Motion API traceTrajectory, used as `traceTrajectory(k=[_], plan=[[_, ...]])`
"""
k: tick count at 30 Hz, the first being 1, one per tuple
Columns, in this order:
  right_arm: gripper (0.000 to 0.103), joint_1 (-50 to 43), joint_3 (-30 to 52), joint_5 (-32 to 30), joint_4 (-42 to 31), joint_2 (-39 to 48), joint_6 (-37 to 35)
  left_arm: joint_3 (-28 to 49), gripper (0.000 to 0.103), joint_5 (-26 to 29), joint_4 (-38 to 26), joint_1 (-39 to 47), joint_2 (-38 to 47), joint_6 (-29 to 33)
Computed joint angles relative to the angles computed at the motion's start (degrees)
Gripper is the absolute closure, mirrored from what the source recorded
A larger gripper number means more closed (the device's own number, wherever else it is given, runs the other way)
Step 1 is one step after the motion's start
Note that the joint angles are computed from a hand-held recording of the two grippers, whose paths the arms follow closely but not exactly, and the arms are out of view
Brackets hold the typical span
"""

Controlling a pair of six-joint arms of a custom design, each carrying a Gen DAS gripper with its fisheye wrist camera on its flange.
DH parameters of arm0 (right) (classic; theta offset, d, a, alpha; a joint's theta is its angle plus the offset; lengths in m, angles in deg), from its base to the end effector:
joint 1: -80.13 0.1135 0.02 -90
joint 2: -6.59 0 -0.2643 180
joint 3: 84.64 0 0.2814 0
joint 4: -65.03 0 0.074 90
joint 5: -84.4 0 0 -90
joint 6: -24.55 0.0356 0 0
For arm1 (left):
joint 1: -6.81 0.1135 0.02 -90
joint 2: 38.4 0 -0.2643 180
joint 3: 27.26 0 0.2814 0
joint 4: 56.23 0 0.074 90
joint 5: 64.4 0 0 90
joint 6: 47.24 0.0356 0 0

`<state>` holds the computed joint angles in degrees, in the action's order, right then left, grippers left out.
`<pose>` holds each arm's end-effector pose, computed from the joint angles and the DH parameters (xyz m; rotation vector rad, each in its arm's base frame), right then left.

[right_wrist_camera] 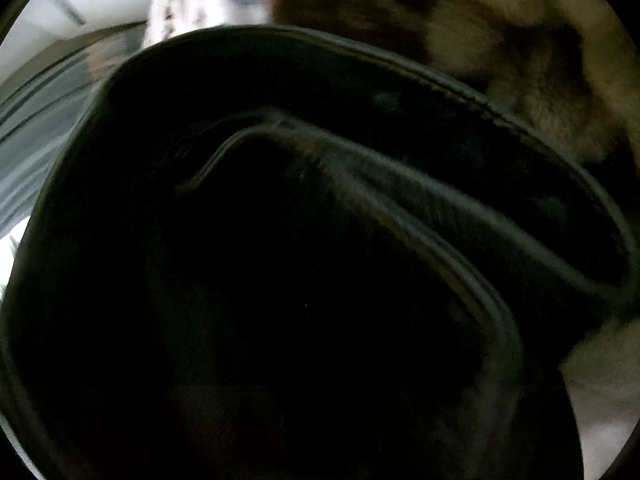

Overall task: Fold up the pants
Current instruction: 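Lift the folded jeans with both grippers and carry them toward the clothes stack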

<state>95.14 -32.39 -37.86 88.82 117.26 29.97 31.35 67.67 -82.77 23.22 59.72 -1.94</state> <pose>0.3296 0.1080 0.0619 1.3699 2.2288 1.5413 0.3091 0.0662 0.1043 -1.1812 2.4334 -1.1451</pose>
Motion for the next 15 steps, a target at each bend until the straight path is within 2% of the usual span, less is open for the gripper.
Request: traceTrajectory(k=[2, 6, 7, 9, 11, 13, 15], plan=[[0.019, 0.32, 0.04, 0.44, 0.42, -0.42, -0.91, 0.04, 0.013, -0.25, 0.09, 0.33, 0.6, 1.73], [0.017, -0.29, 3.53, -0.72, 3.75, 6.89, 1.75, 0.45, 0.027, -1.2, 1.42, 1.13, 4.97, 1.27], [0.017, -0.38, 4.49, -0.82, 3.52, 7.91, 1.81, -0.69, 0.03, -0.86, 0.99, 1.51, 2.92, 1.43], [0.018, -0.23, 6.43, -0.58, 0.22, 7.59, 0.25, -1.14, 0.042, -2.07, -1.69, 0.89, -0.99, 3.56], [0.035, -0.15, 6.64, 0.11, -2.85, 5.83, -1.89, -1.82, 0.057, -1.96, -4.47, 1.28, -4.12, 5.69], [0.044, 0.05, 6.0, 1.11, -4.47, 3.49, -3.18, -1.57, 0.062, -1.61, -7.1, 1.59, -5.88, 7.22], [0.047, 0.77, 6.44, 2.37, -6.63, 1.45, -3.77, -0.14, 0.066, -1.86, -9.87, 1.59, -6.93, 8.52]])
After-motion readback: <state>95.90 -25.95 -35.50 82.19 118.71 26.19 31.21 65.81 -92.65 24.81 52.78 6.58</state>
